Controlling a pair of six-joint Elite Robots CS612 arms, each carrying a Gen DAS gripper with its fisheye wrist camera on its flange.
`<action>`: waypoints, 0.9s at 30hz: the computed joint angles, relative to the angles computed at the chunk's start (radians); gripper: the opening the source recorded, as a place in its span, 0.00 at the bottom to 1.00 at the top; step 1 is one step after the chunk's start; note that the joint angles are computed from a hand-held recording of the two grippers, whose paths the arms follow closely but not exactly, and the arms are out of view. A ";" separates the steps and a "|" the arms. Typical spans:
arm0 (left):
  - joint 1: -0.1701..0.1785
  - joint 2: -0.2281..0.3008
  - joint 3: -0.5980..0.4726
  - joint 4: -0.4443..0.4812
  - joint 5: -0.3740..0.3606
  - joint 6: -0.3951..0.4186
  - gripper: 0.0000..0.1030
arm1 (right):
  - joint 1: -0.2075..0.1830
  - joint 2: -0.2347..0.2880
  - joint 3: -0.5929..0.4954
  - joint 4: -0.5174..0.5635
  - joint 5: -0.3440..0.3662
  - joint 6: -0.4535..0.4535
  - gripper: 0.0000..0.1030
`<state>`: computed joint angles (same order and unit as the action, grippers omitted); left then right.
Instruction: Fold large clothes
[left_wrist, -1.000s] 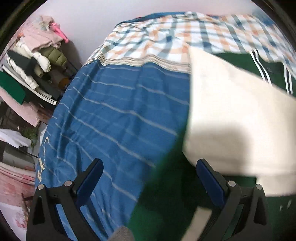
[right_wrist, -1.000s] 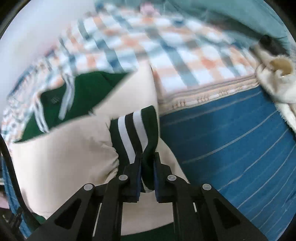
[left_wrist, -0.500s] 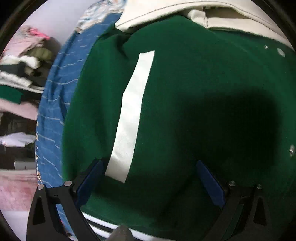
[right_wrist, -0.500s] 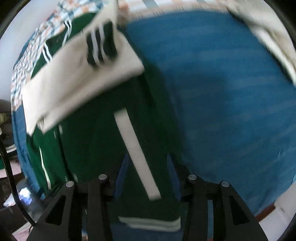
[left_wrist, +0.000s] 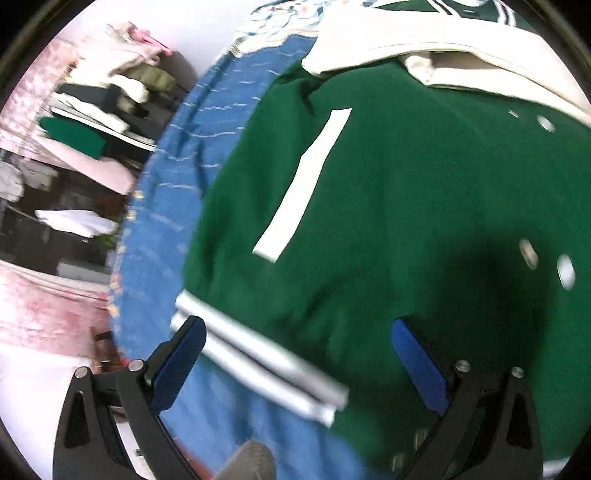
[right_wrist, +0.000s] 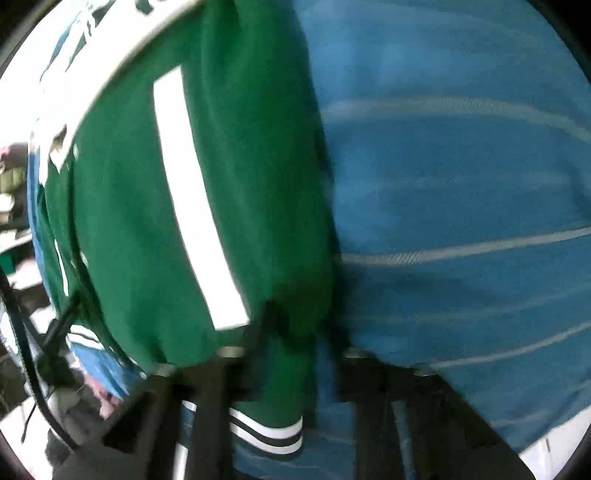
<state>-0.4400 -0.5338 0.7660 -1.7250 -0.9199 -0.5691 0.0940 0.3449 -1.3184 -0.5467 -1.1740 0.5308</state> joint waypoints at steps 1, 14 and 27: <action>-0.013 -0.020 0.029 0.020 0.025 -0.026 1.00 | 0.003 0.002 -0.001 -0.002 -0.015 -0.018 0.11; 0.067 -0.183 0.467 -0.648 -0.843 -0.626 0.99 | -0.015 -0.018 -0.008 0.088 0.060 -0.049 0.37; 0.046 -0.179 0.391 -0.549 -0.623 -0.444 0.01 | 0.036 -0.038 0.006 0.027 -0.058 0.104 0.38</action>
<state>-0.3937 -0.7130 1.1571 -2.2739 -1.5427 -1.0136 0.1297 0.3073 -1.3125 -0.5200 -1.2322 0.6350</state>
